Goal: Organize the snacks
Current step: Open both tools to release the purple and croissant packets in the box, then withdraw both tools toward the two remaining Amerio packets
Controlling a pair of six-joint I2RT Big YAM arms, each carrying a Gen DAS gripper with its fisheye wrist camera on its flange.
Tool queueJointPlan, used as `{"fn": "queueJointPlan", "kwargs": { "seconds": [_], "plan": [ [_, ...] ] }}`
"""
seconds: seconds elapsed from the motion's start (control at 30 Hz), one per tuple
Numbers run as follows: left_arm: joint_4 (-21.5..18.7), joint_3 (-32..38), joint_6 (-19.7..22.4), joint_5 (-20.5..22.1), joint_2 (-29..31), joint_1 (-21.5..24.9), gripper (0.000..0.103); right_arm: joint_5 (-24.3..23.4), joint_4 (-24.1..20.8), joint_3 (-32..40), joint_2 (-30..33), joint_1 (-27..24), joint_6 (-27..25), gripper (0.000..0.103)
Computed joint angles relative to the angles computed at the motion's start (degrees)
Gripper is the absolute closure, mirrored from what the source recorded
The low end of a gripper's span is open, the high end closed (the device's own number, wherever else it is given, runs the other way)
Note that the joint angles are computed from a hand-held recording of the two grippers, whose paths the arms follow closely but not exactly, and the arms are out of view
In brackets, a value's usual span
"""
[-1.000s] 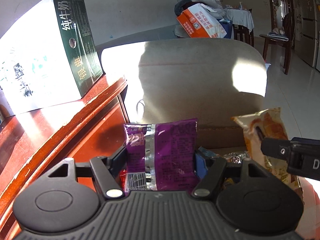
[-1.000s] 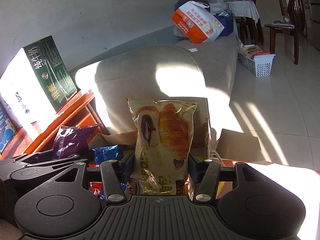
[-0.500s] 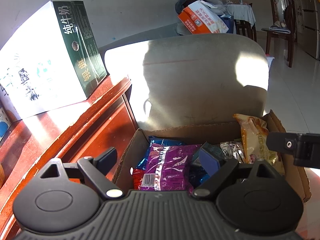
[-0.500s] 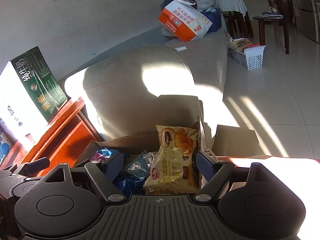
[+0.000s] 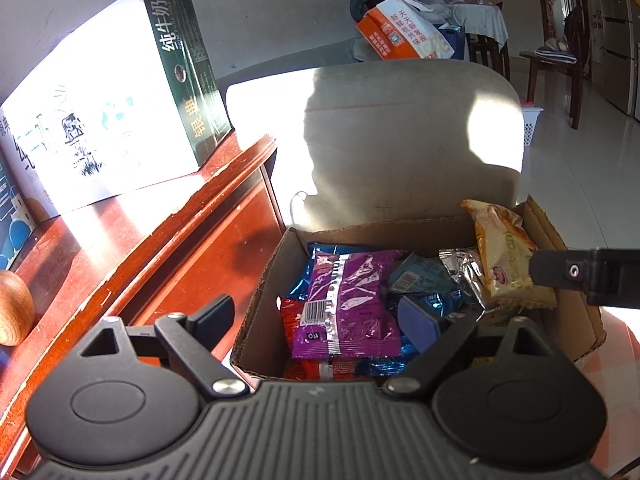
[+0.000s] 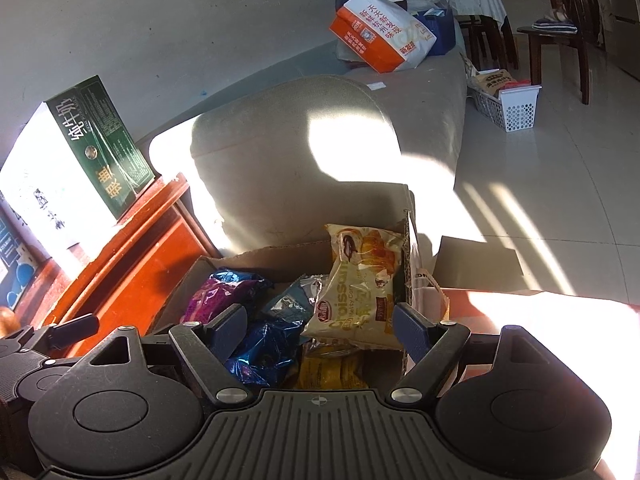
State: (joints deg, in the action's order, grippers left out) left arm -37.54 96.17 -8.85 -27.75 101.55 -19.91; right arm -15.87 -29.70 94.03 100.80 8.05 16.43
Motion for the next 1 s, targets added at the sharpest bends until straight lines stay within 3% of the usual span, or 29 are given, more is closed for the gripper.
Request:
{"fn": "queueJointPlan", "kwargs": {
  "seconds": [0.27, 0.53, 0.73, 1.0],
  "plan": [
    [-0.08, -4.19, -1.46, 1.00, -4.01, 1.31, 0.014, -0.52, -0.50, -0.87, -1.05, -0.17, -0.25, 0.021],
    [-2.99, -8.27, -6.63, 6.68, -7.85, 3.70, 0.012, -1.76, -4.38, -2.94, -2.98, -1.19, 0.54, 0.019],
    [-5.87, -10.00, -9.45, 10.60, -7.85, 4.72, 0.012, -3.21, -8.61, -5.92, -4.74, -1.21, -1.72, 0.018],
    [-8.90, -9.53, -10.07, 11.83, -5.42, 4.62, 0.012, -4.81, -13.65, -6.30, -3.75, -0.62, -3.12, 0.018]
  ]
}}
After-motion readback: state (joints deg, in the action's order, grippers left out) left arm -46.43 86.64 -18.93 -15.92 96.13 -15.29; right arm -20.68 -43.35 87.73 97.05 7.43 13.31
